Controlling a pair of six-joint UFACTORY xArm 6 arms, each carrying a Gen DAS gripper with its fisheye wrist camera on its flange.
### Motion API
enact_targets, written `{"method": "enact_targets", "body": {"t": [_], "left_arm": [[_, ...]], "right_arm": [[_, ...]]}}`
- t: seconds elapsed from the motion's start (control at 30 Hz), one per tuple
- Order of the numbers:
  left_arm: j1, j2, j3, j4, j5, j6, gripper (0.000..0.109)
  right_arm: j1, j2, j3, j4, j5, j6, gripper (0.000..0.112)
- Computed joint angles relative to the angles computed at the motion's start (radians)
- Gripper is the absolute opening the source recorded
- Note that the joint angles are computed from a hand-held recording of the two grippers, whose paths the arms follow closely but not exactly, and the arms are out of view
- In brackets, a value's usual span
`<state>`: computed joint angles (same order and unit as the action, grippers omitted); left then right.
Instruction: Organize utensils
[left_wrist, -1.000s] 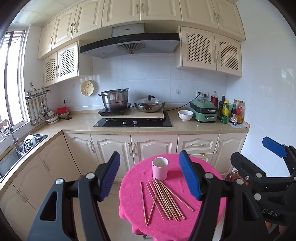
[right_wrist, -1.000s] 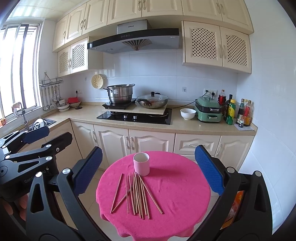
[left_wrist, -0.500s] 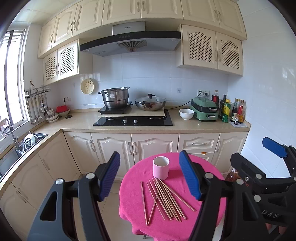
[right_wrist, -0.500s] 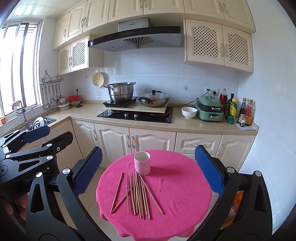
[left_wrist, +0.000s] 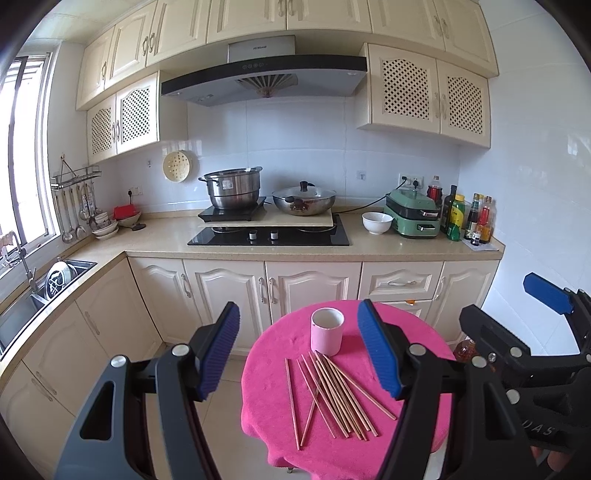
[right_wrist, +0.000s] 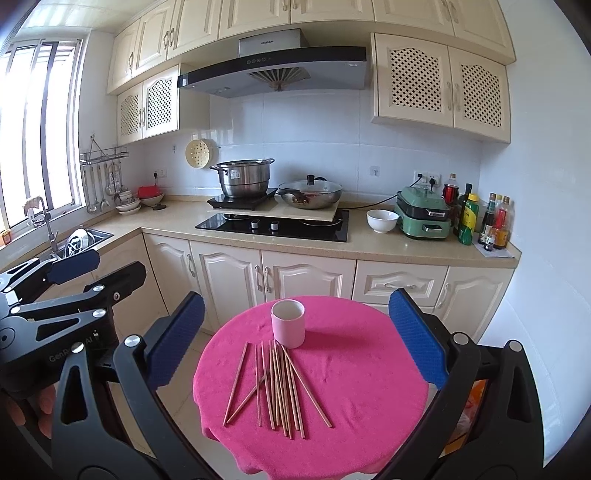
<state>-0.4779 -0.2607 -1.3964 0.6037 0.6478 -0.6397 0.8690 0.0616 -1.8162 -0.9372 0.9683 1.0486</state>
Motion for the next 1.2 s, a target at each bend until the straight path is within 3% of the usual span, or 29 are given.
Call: {"method": "enact_targets", "body": {"t": [0.57, 0.87, 1.2], "left_arm": [[0.054, 0.136, -0.075, -0.111, 0.012, 0.09, 0.066], [0.109, 0.373, -0.233, -0.306, 0.153, 0.226, 0.066], [0.194, 0.678, -0.424, -0.528, 0.347, 0.331, 0.066]], "right_arm": [[-0.113, 0.09, -0.047, 0.225, -0.087, -0.095, 0.098], [-0.227, 0.195, -0.064, 0.456, -0.15, -0.258, 0.098], [-0.318, 0.426, -0.216, 0.776, -0.06, -0.508, 0.098]]}}
